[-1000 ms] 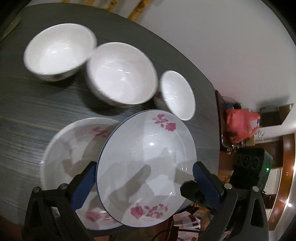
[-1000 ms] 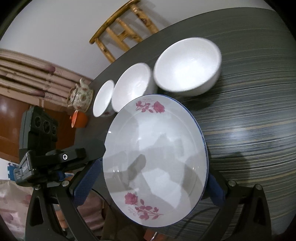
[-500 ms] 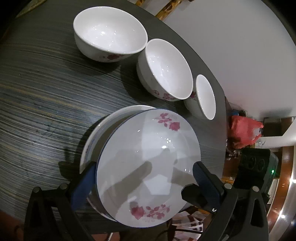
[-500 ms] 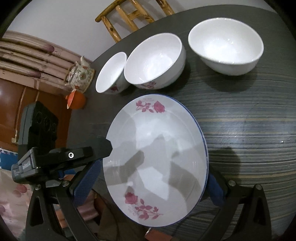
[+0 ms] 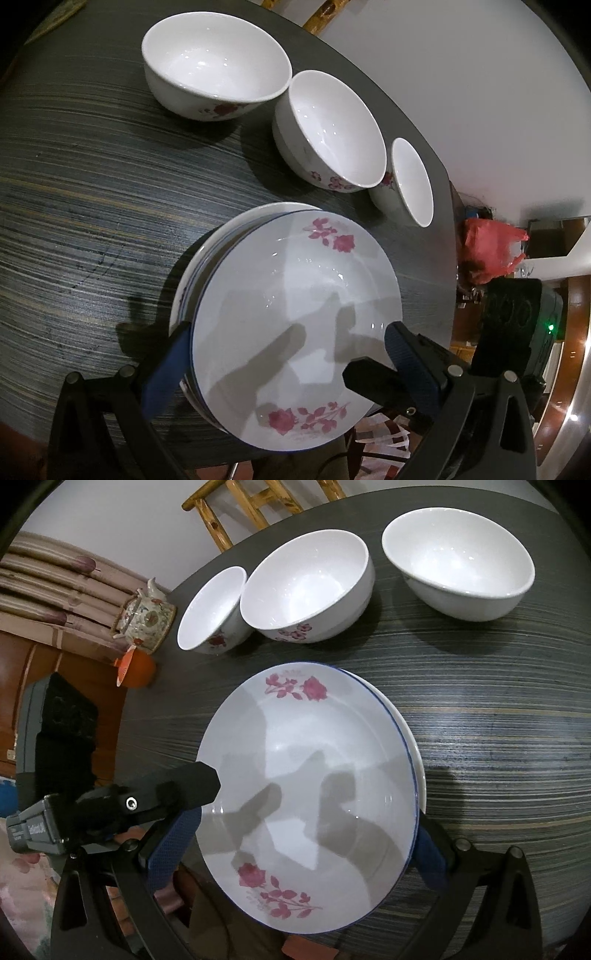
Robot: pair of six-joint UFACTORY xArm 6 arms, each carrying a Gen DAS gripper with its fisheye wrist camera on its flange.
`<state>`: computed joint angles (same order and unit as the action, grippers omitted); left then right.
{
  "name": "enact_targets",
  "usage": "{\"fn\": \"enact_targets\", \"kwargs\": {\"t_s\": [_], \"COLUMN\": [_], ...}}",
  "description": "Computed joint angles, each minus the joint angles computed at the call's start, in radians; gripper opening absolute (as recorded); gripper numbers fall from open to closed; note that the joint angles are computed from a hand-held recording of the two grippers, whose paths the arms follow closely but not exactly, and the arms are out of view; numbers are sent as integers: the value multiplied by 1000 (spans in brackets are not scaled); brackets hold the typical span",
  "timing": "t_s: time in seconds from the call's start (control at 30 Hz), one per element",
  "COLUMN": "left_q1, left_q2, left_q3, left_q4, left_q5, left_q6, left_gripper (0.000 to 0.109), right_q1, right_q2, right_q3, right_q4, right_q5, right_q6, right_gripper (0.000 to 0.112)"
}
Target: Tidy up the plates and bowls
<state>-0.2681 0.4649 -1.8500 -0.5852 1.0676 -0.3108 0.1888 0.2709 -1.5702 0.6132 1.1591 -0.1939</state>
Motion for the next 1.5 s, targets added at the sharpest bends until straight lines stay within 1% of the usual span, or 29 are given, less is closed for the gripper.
{"fn": "enact_targets", "kwargs": {"t_s": [0.13,0.37,0.53,0.57,0.63,0.7,0.87,1.0,1.07,1.13,1.17,1.2,1.37,1.4,1.47,1.5], "left_q1": [6,26,41,40,38,38,38,37,30,27,28,27,26,23,5,-11], "left_q2": [7,10,35,38,41,41,38,35,44,80,96,98,85,71,33,5], "left_q3": [-13,-8,-41,-47,-55,-57,-66,-70,-97,-168,-198,-204,-198,-182,-143,-111], "left_q4": [-11,-80,-118,-110,-96,-93,-60,-53,-18,18,39,51,48,58,145,213], "left_q5": [17,40,83,87,86,84,82,101,121,178,205,210,207,185,129,86], "left_q6": [-5,7,-18,-18,-15,-9,-4,15,22,20,-4,-12,3,8,17,18], "left_gripper": [102,102,102,102,102,102,103,103,103,103,103,103,103,103,103,103], "right_q1": [11,4,5,7,11,17,14,8,1,1,2,0,-15,-20,-29,-34], "right_q2": [29,50,75,83,82,79,56,47,37,32,24,19,-11,-17,-25,-31], "right_q3": [-52,-88,-140,-155,-161,-169,-141,-124,-110,-100,-89,-81,-45,-37,-32,-27], "right_q4": [-32,-30,-53,-62,-77,-129,-133,-124,-114,-111,-108,-107,-80,-73,-62,-56], "right_q5": [40,85,135,147,143,134,102,102,103,109,103,101,78,70,67,59], "right_q6": [40,64,101,105,110,124,78,66,52,47,45,47,36,31,19,17], "right_gripper": [103,103,103,103,103,103,103,103,103,103,103,103,103,103,103,103]}}
